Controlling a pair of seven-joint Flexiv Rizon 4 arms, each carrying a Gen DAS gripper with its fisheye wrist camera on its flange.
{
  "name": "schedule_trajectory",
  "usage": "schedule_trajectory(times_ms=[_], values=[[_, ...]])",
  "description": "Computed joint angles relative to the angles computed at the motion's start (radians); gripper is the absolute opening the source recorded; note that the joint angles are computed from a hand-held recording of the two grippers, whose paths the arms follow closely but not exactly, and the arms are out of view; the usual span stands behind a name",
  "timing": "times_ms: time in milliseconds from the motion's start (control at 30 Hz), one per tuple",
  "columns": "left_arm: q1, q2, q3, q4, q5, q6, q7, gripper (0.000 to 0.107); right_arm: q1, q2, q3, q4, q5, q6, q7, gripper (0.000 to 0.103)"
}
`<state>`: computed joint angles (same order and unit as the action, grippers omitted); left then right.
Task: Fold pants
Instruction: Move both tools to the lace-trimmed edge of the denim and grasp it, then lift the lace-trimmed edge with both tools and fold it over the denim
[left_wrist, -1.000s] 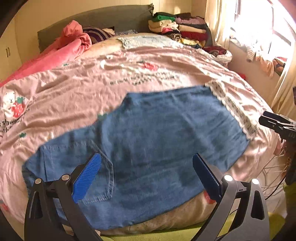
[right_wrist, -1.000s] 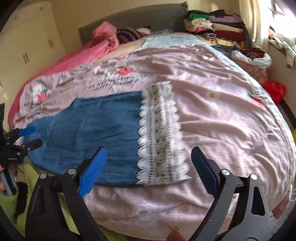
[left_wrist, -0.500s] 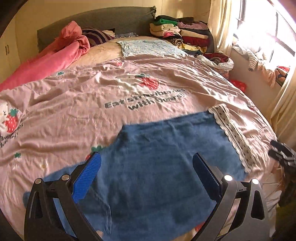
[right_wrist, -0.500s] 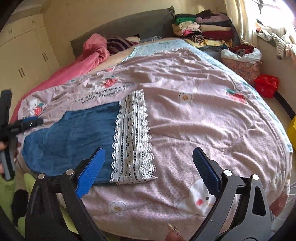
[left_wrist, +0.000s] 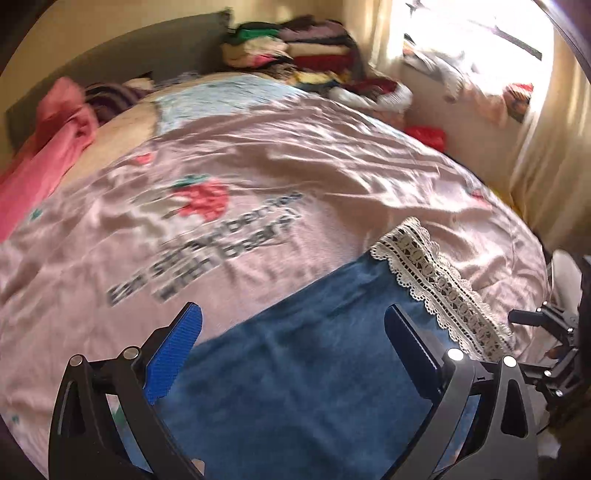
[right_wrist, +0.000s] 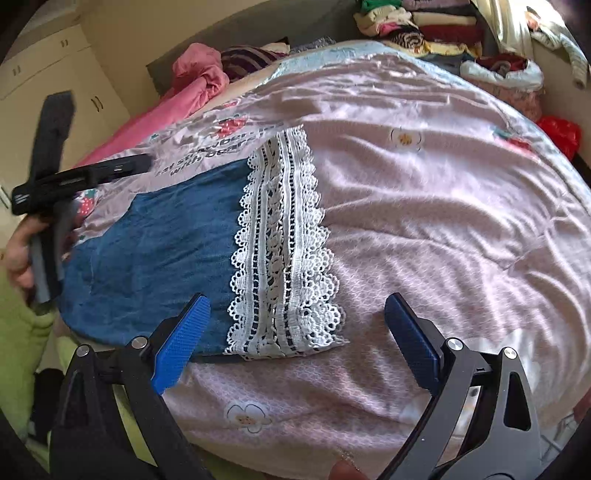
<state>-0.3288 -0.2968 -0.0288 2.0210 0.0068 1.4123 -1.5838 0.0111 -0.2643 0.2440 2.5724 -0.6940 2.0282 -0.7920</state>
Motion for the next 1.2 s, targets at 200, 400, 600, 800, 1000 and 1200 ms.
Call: schedule_trajectory(times_ms=[200, 400, 600, 800, 1000, 1200], values=[[0.054, -0.136, -0.109, -0.119, -0.095, -0.074, 0.176, 0.099, -0.032, -0.037, 0.015, -0.02, -0.057, 0.019, 0.038, 0.086], [0.118, -0.223, -0.215, -0.161, -0.236, -0.114, 0.342, 0.098, -0.081, -0.081, 0.015, -0.048, -0.189, 0.055, 0.075, 0.067], [0.231, -0.244, -0.393, -0.109, -0.458, -0.076, 0.524, 0.073, -0.114, -0.166, 0.021, -0.105, -0.296, 0.13, 0.132, 0.051], [0.263, -0.24, -0.471, -0.082, -0.605, -0.079, 0.646, 0.035, -0.074, -0.202, -0.022, -0.14, -0.336, 0.171, 0.178, 0.04], [0.247, -0.211, -0.469, -0.052, -0.68, -0.044, 0.707, 0.015, -0.062, -0.186, -0.043, -0.163, -0.438, 0.204, 0.237, 0.014], [0.38, -0.151, -0.668, 0.051, -0.936, 0.047, 0.905, 0.014, -0.002, -0.121, -0.054, -0.18, -0.459, 0.194, 0.243, 0.014]])
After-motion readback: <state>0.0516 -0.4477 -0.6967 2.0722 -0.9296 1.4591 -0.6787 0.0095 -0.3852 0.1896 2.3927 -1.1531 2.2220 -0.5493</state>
